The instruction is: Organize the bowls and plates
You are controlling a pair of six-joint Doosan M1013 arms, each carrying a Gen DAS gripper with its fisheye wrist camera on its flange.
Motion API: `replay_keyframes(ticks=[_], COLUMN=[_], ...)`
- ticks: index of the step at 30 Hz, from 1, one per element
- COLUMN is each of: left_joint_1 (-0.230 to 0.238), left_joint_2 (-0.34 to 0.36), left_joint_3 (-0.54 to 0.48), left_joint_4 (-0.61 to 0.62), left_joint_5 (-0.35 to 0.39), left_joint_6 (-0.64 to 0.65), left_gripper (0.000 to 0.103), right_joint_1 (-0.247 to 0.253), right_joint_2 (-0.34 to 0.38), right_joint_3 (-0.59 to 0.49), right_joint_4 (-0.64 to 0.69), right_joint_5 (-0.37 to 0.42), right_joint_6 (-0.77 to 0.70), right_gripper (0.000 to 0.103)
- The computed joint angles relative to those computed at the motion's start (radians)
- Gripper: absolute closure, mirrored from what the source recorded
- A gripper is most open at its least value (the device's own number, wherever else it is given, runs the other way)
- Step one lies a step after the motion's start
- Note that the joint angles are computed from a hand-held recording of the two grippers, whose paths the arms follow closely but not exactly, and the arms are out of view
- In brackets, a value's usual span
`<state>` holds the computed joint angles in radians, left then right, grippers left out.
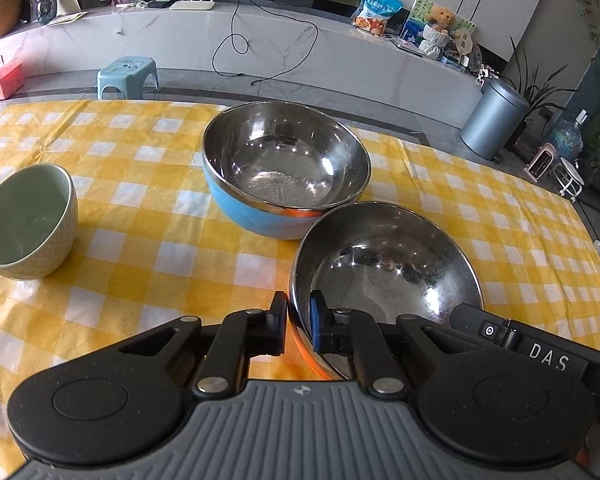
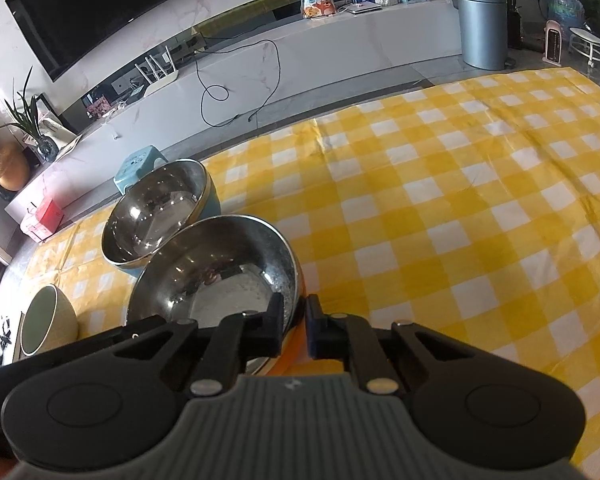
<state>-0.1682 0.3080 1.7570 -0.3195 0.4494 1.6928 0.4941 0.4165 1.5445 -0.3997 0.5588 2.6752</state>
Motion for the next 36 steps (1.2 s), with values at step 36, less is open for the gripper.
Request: replay_keyframes(ticks=[36], left_joint_1=[0.004], left_joint_2=[-0.282], left_joint_3=[0.293], left_joint_4=[-0.011], left_joint_5=[0.043], left_joint_6=[-0.143], left_gripper=[0.091], right_joint_1=[0.115], right_joint_2=[-0.242], right_joint_3=[0.266], right_joint_4=[0.091], right_joint_5=[-0.011], right_joint_6=[0.041], right_gripper=[0.096])
